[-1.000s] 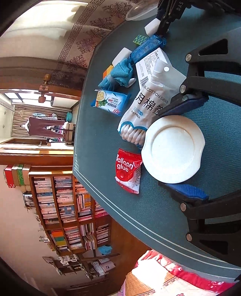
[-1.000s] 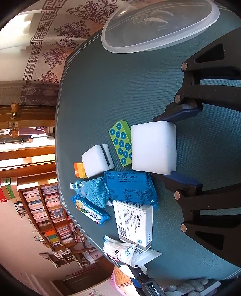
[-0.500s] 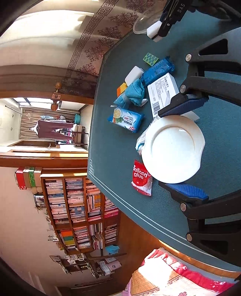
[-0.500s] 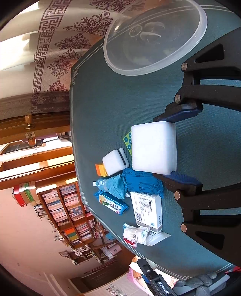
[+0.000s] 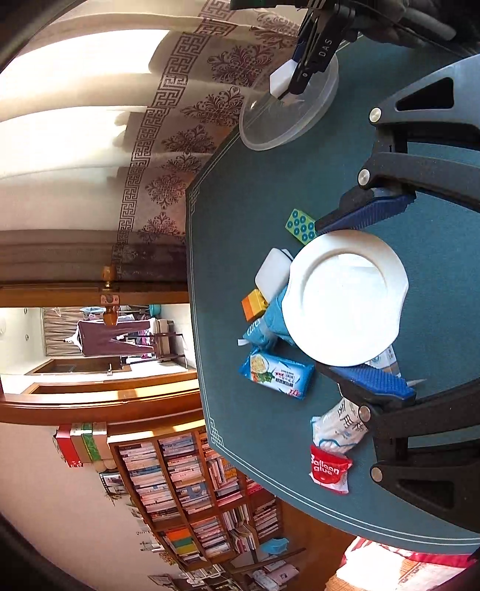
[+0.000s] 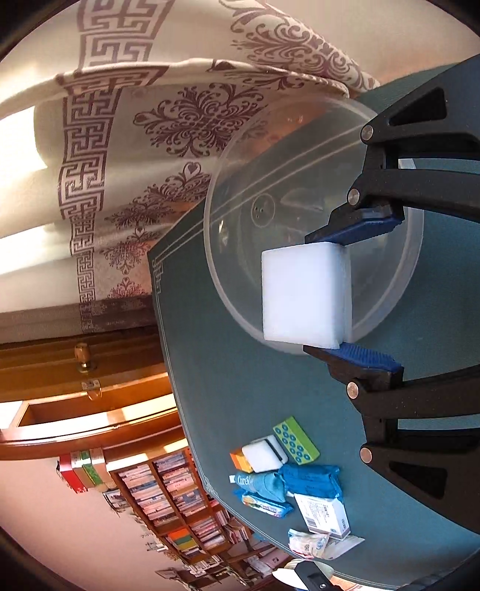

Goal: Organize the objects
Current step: 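Carry the plate and sponge block with both grippers toward the clear plastic bowl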

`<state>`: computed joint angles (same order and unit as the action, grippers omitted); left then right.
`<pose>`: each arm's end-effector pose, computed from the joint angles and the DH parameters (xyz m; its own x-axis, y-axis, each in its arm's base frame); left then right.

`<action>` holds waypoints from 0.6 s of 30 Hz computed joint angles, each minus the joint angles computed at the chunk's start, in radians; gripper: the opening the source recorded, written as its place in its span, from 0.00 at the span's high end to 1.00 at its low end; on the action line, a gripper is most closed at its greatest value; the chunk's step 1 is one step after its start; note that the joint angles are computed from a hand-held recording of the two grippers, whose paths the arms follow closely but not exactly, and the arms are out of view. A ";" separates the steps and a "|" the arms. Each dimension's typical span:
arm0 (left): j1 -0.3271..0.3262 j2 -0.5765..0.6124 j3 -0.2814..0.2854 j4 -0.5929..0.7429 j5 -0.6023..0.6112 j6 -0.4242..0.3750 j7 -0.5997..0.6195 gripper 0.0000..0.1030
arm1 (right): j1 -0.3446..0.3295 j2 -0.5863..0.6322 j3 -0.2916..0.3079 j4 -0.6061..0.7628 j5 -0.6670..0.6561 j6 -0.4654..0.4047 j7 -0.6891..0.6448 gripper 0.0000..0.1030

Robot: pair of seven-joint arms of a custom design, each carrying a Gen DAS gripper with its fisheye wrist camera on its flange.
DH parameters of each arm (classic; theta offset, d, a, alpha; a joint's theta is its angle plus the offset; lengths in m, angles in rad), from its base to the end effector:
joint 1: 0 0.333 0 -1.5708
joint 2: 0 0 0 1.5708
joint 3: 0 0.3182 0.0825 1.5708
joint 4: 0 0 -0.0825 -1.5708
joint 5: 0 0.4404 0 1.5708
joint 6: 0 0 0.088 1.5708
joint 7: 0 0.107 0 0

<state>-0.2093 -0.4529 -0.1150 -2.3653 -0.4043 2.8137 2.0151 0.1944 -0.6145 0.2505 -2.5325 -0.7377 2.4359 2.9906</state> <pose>0.4924 -0.1523 0.5836 -0.4348 -0.9003 -0.0209 -0.5366 0.2776 -0.7969 0.4128 0.2009 0.5111 -0.4515 -0.8856 -0.1088 -0.5440 0.3698 -0.7532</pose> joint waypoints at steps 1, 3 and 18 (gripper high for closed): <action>-0.015 0.004 0.003 0.005 -0.008 -0.005 0.011 0.33 | 0.000 -0.009 -0.010 -0.008 0.012 -0.014 -0.008 0.51; -0.037 0.019 0.001 0.024 -0.022 -0.016 0.025 0.33 | 0.003 -0.013 -0.034 -0.020 0.039 -0.028 -0.038 0.51; -0.089 0.144 -0.047 0.148 -0.071 -0.067 0.049 0.33 | 0.015 0.033 -0.100 -0.020 0.195 -0.114 -0.251 0.50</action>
